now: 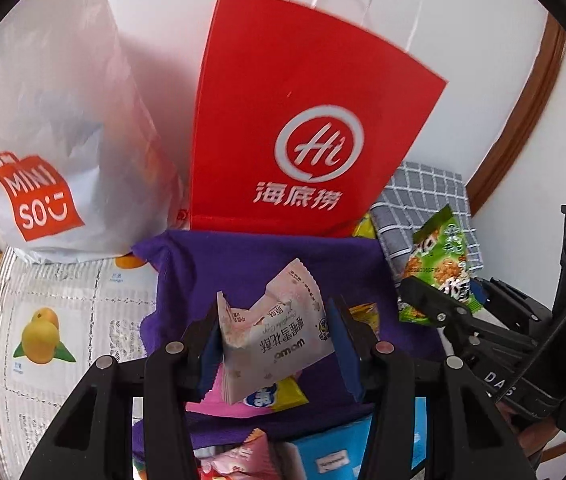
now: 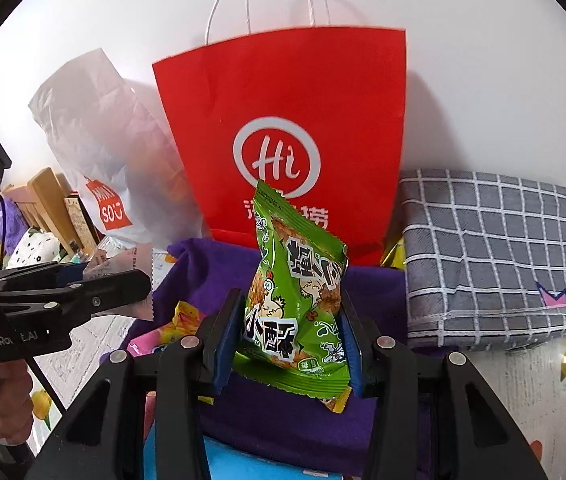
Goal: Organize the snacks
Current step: 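Carry the green bag and pink packet toward the purple towel, then lower the green bag onto the towel and open the right gripper while the left lowers its packet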
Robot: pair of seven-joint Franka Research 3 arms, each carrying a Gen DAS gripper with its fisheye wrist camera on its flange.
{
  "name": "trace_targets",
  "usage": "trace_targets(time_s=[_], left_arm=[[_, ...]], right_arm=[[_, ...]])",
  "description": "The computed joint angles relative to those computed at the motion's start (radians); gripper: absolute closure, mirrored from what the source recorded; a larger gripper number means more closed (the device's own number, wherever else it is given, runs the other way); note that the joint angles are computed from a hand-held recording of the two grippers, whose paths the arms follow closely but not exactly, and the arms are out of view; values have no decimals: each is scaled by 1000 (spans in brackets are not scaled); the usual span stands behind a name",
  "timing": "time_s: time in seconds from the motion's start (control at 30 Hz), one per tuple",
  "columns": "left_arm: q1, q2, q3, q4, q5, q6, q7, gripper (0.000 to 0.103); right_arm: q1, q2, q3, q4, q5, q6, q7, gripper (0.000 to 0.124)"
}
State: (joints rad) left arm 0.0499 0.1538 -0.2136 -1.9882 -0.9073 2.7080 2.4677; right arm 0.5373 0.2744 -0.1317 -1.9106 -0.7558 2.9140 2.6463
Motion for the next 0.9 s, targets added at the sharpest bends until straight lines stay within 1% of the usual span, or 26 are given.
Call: trace_targets(time_s=[0.03, 0.1, 0.17, 0.23, 0.3, 0.43, 0.6, 0.67, 0.8, 0.9], left_arm=[[0, 6, 1, 6, 3, -1, -4, 56], [3, 15, -1, 13, 2, -2, -5, 56], [5, 20, -3, 18, 9, -7, -10, 56], [7, 25, -5, 22, 16, -8, -16, 56], [8, 32, -7, 26, 28, -5, -28, 56], [14, 43, -12, 34, 52, -8, -52, 56], [18, 52, -18, 39, 82, -7, -79, 56], [21, 53, -20, 39, 90, -4, -90, 56], [26, 55, -25, 40, 101, 0, -102, 56], [30, 58, -27, 43, 107, -1, -108, 56]], right_arm=[[-3, 6, 0, 0, 5, 4, 1, 79], [-26, 22, 27, 13, 68, -15, -73, 79], [-16, 28, 11, 12, 74, -14, -68, 79], [-30, 30, 24, 6, 118, -7, -118, 79], [-22, 29, 12, 3, 130, -8, -129, 79], [-45, 27, 37, -9, 212, -1, -230, 79], [-34, 31, 40, -7, 269, -7, -317, 79], [-37, 39, 51, 0, 302, -17, -365, 79], [-44, 63, 72, 24, 378, -61, -450, 80], [-38, 74, 67, 37, 409, -81, -472, 79]])
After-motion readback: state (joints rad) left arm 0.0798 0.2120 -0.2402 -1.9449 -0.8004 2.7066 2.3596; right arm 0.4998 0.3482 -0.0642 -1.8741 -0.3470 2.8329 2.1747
